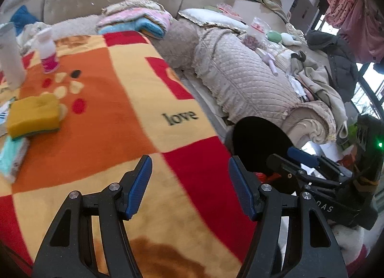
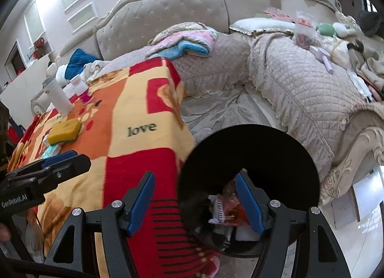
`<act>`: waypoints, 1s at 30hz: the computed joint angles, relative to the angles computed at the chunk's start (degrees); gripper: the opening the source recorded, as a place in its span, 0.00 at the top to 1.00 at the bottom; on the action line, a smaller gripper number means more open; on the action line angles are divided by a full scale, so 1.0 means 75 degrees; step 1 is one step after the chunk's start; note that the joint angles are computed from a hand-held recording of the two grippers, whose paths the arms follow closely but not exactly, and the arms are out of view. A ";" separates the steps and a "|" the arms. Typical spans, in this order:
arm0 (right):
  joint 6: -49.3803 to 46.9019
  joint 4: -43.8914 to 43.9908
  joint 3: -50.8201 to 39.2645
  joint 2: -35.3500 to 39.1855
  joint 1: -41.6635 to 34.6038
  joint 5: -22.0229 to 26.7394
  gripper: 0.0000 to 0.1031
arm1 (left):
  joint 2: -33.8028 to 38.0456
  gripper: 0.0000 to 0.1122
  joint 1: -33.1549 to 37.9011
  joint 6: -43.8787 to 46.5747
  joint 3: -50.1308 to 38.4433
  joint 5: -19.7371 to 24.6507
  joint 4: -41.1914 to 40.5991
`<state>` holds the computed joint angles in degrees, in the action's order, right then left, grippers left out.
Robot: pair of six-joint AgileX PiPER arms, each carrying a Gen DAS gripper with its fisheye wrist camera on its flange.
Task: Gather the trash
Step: 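Bring both empty tools back over the blanket clutter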
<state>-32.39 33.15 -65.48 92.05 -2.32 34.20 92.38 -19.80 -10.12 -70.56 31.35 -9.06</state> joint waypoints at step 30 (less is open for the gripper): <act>0.2067 -0.1561 -0.1659 0.1294 0.3798 0.0178 0.35 | -0.1802 0.42 0.4944 0.3740 0.2482 0.0131 -0.1488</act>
